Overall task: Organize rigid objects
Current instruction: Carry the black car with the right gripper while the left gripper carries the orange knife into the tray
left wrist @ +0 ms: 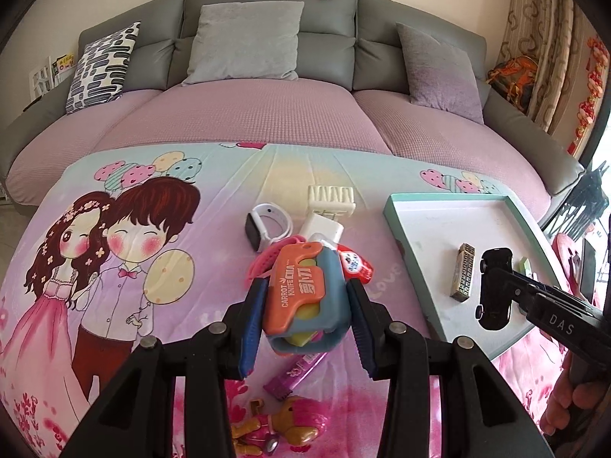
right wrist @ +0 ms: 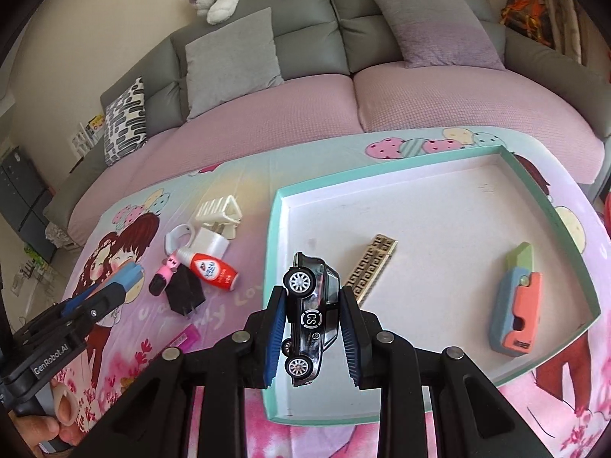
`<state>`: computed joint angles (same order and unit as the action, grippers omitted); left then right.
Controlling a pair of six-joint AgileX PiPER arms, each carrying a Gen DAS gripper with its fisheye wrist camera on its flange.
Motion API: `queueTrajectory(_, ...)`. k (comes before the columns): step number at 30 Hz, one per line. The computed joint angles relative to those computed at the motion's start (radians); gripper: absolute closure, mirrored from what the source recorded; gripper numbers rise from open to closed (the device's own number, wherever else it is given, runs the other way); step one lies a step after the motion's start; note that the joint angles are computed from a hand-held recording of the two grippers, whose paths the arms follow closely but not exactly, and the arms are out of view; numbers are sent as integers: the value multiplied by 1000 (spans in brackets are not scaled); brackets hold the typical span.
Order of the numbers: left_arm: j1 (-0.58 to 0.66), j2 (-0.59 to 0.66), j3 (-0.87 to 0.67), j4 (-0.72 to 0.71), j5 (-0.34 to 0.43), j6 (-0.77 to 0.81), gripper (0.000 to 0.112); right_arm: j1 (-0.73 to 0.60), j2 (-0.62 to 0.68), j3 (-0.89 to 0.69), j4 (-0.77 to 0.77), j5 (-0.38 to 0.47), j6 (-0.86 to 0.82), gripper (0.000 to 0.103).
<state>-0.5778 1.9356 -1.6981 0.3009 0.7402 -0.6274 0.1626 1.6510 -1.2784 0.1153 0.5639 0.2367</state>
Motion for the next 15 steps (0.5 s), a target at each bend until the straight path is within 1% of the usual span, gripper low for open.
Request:
queueTrajectory(2,-18,23,-45,-15,16,26,69,-32,-10,13,-1,0,6,73)
queueTrajectory(4,-40,53,-105,-21,42,50,69,-52,-17,18,-50,9,47,73)
queueTrajectory(7,-74,108,-213,-39,88,97,68,-98,-28,34,-21,8,32,73)
queueTrajectory(10,-111,183,-349,-55,149,147,68,-123,-31,39,-57,16,65,73)
queueTrajectory(15,-160,326,-597,-102,259,217,68,-165,-40,62,-64,14,82,73)
